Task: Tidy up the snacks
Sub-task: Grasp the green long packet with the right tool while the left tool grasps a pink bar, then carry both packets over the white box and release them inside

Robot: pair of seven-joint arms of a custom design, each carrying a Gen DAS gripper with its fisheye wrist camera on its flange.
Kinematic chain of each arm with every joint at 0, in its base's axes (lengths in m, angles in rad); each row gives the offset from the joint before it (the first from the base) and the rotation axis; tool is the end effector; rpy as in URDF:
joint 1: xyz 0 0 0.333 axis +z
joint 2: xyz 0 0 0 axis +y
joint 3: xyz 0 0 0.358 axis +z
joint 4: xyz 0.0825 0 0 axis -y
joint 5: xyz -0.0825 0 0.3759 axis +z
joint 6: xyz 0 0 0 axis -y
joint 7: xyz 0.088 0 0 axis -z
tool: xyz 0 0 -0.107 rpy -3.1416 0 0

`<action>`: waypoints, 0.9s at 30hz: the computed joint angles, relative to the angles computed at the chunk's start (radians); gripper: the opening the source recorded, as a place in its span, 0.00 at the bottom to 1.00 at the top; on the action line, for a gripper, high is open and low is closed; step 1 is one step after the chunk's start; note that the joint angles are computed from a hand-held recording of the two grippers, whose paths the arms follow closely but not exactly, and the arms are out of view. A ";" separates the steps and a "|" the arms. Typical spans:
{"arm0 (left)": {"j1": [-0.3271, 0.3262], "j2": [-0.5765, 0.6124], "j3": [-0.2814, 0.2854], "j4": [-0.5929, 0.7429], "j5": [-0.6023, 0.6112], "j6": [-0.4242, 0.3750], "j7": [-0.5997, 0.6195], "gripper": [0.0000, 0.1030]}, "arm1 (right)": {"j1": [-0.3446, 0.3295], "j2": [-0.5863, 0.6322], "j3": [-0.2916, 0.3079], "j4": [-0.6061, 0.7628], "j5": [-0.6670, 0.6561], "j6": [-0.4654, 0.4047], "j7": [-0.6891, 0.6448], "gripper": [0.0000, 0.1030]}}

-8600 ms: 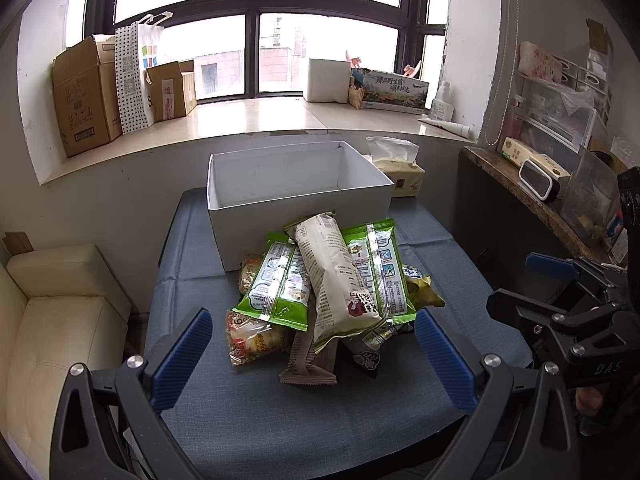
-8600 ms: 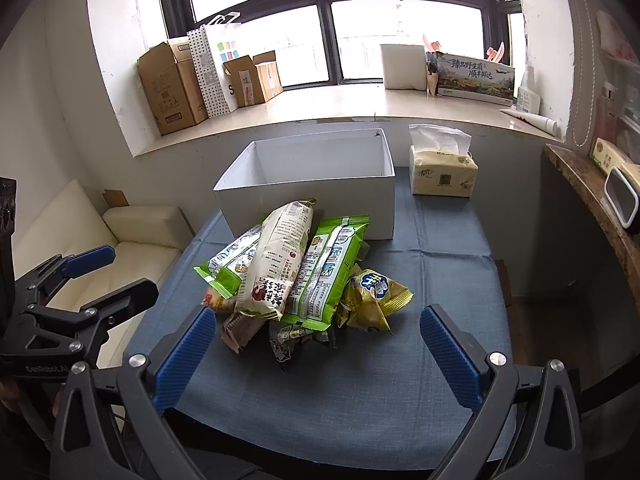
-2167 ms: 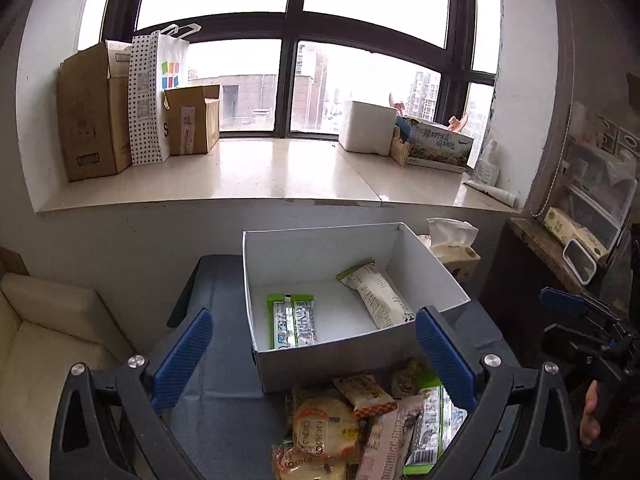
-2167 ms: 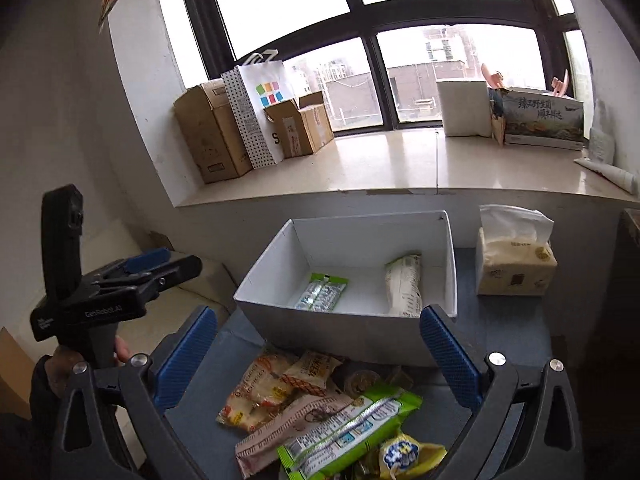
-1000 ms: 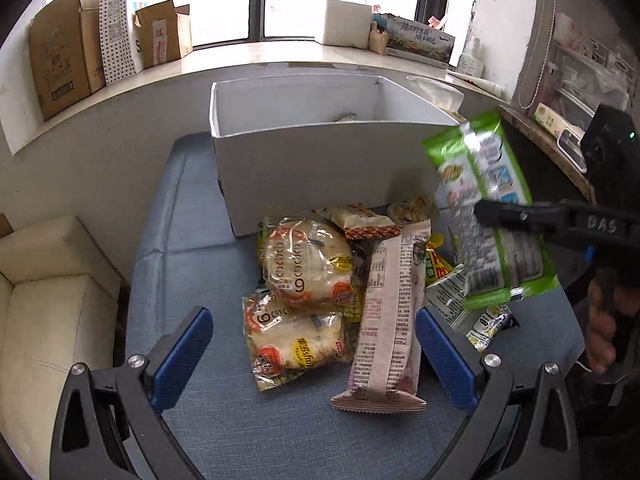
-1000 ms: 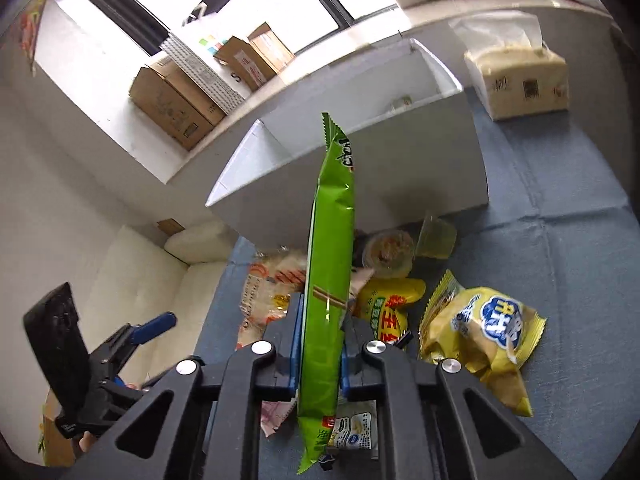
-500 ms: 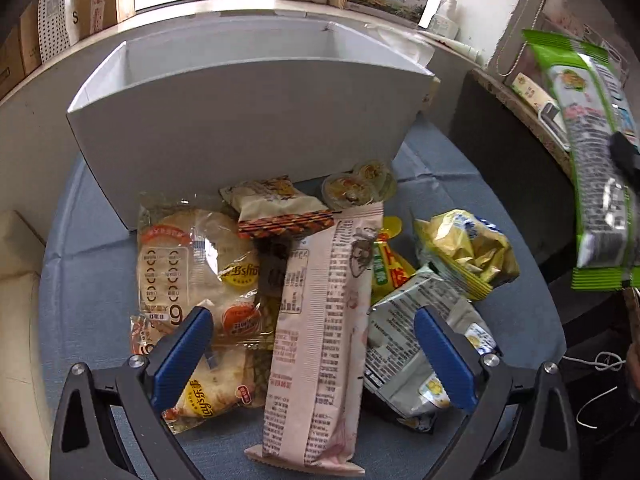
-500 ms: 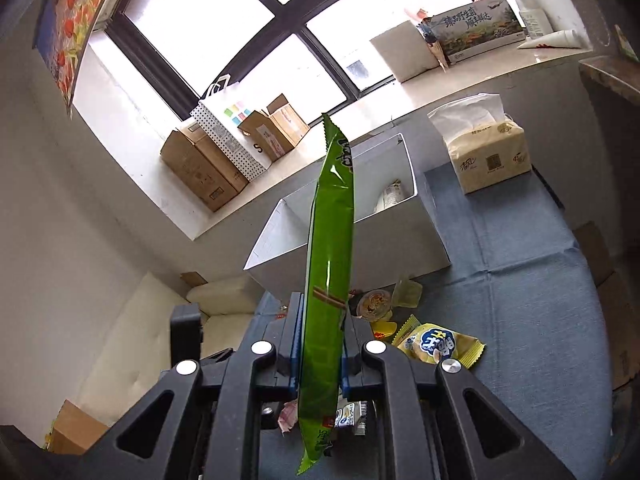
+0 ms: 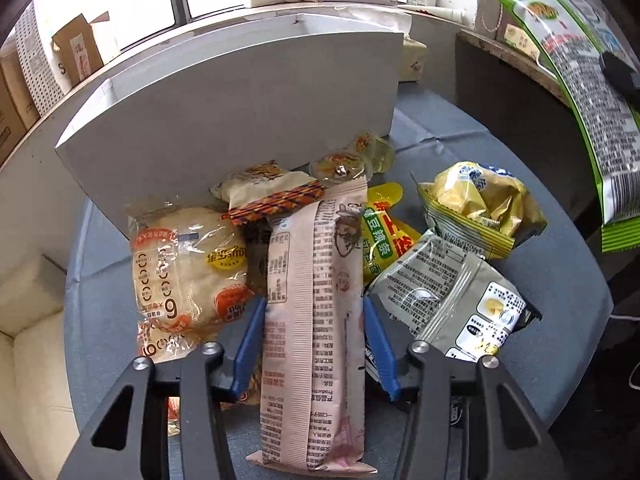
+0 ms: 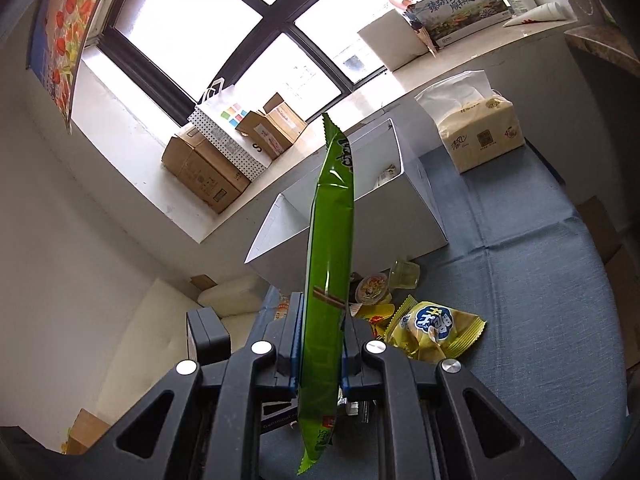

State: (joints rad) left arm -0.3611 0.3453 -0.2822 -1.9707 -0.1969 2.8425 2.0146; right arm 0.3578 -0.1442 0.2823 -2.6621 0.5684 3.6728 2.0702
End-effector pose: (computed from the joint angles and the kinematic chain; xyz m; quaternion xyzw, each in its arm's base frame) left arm 0.5438 -0.3731 0.4057 -0.3285 0.9025 -0.2633 0.0913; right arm 0.3875 0.2064 0.4678 -0.4306 0.7325 -0.1174 0.5140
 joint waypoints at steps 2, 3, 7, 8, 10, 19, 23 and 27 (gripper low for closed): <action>0.031 -0.023 -0.027 -0.021 -0.042 0.005 0.035 0.52 | 0.000 -0.005 0.004 -0.004 0.009 0.004 -0.005 0.14; 0.049 -0.038 -0.044 -0.035 -0.068 0.014 0.065 0.52 | 0.000 -0.008 0.007 -0.007 0.014 0.010 -0.007 0.14; 0.133 -0.099 -0.121 -0.057 -0.266 -0.011 0.221 0.52 | -0.004 -0.013 0.016 -0.009 0.033 0.019 -0.022 0.14; 0.138 -0.114 -0.123 -0.060 -0.304 -0.013 0.251 0.52 | -0.003 -0.012 0.010 -0.008 0.022 0.020 -0.017 0.15; 0.139 -0.141 -0.118 -0.067 -0.366 -0.002 0.300 0.52 | -0.002 -0.007 0.005 -0.003 0.010 0.016 -0.016 0.15; 0.091 -0.136 -0.049 0.024 -0.416 0.000 0.303 0.52 | -0.015 0.016 -0.013 0.058 -0.037 -0.032 -0.065 0.14; 0.070 -0.089 -0.026 0.115 -0.351 0.022 0.236 0.52 | -0.038 0.038 -0.035 0.126 -0.090 -0.090 -0.113 0.14; 0.049 -0.011 0.004 0.253 -0.258 0.006 0.119 0.52 | -0.071 0.085 -0.046 0.231 -0.089 -0.169 -0.214 0.14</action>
